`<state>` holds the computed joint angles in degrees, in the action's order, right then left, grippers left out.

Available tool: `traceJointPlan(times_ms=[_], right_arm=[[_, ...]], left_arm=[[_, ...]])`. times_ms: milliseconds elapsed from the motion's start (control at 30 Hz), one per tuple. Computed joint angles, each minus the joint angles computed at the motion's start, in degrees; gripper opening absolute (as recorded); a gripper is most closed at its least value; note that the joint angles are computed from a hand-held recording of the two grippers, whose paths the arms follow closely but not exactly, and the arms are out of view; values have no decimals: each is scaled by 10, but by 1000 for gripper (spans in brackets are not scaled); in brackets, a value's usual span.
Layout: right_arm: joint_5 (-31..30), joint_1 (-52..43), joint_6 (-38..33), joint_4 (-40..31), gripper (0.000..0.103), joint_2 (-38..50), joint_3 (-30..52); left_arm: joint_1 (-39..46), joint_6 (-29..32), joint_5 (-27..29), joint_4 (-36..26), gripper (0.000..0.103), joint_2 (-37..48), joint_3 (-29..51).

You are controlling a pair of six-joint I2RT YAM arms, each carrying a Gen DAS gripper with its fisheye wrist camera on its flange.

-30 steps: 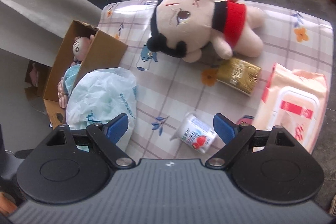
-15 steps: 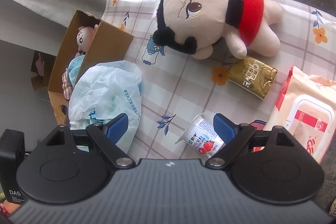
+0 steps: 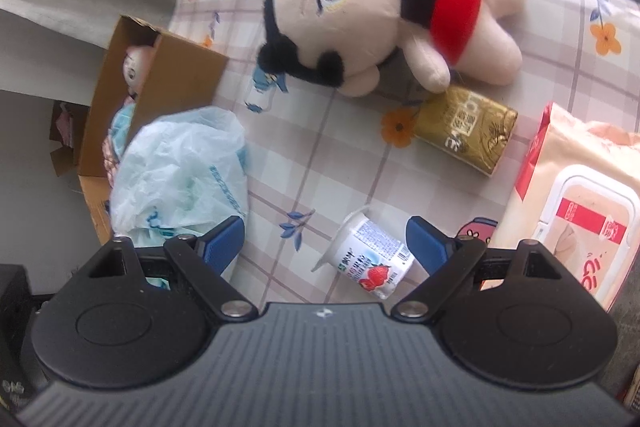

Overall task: Organize soft objects
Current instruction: 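Grasp the white yogurt cup with the right gripper and pass it to the left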

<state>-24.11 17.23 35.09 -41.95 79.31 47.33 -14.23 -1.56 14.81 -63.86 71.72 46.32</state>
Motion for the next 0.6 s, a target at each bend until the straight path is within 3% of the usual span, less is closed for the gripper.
traceJointPlan(times_ms=[133,400,500,600], right_arm=[[-13,1,1,17,86,51,3],[-53,2,2,49,69,155,14],[-57,-1,-6,61,61,178,10],[-56,-9,-18,70,45,186,7]], left_arm=[[-23,-20,5,12,63,15,-4],[-52,-52,-12,72,61,33,-34],[-52,-63,-9,101,59,39,-53],[-48,-83,0,142,57,46,-78]])
